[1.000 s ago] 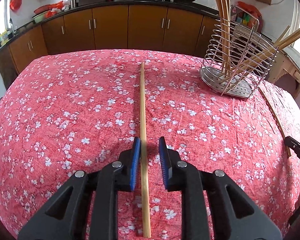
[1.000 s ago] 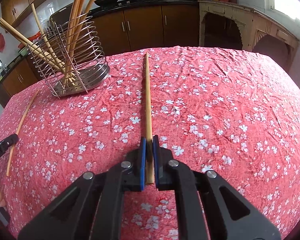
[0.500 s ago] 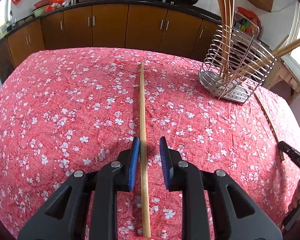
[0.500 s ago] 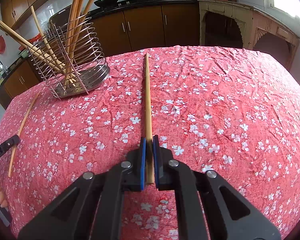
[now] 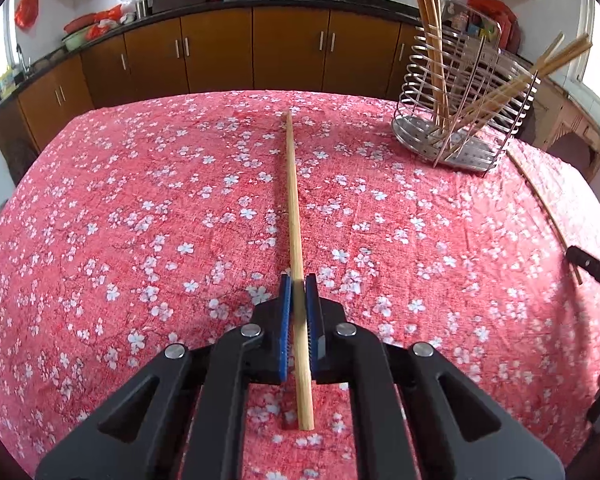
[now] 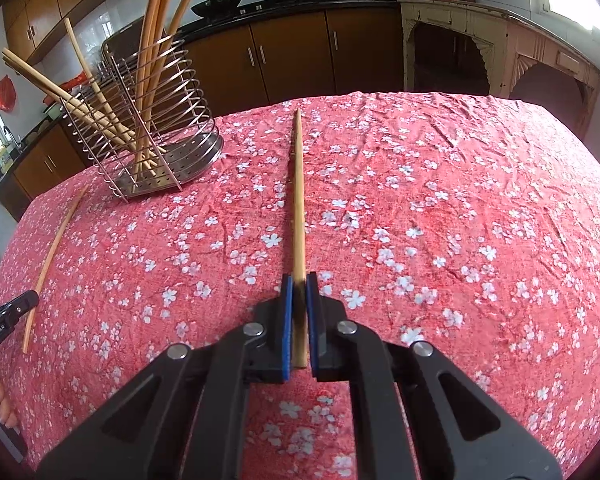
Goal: Organize utensils
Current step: 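Lift both chopsticks upright and carry them over the wire holder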
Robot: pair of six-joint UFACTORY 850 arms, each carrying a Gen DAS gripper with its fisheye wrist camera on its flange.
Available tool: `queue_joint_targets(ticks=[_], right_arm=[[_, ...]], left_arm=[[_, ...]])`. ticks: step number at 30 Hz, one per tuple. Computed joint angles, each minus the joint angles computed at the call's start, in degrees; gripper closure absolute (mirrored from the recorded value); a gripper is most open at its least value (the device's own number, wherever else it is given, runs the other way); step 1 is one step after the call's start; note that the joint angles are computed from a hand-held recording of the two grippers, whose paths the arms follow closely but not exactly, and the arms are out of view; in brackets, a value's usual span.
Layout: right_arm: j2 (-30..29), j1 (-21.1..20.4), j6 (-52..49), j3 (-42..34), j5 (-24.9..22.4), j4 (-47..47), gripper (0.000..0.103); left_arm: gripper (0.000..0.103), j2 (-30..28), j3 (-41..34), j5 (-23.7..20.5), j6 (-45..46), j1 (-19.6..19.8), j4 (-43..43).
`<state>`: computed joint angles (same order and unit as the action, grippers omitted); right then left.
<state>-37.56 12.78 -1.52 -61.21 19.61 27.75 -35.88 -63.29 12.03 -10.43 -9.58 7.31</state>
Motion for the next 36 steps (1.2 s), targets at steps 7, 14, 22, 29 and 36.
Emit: queue_joint_targets(ticks=[7,14,22,29,36], right_arm=[[7.7,0.7,2.1,8.1,10.7,-2.0,0.095],[16.4,1.7,1.6,15.0,22.9,-3.3,0.095],[19.9,1.0,3.6,15.9,28.0,-5.9,0.095],[17.5,0.1,3.5,12.7,26.4,-5.9,0.095],[18.0,0.8,3.2,12.6,28.6,-5.4,0.095]], left_arm=[[0.096,7.5,7.2,10.1,-3.2,1.4,4.9],[0.096,13.8,11.9,21.2,-7.5,2.8,7.4],[0.096,14.8,10.5,23.8,-8.8,2.7,6.9],[0.096,12.9,7.4,22.8,-6.5,1.4,3.6],[0.096,13.3,6.6,22.9,-9.5,1.6,5.5]])
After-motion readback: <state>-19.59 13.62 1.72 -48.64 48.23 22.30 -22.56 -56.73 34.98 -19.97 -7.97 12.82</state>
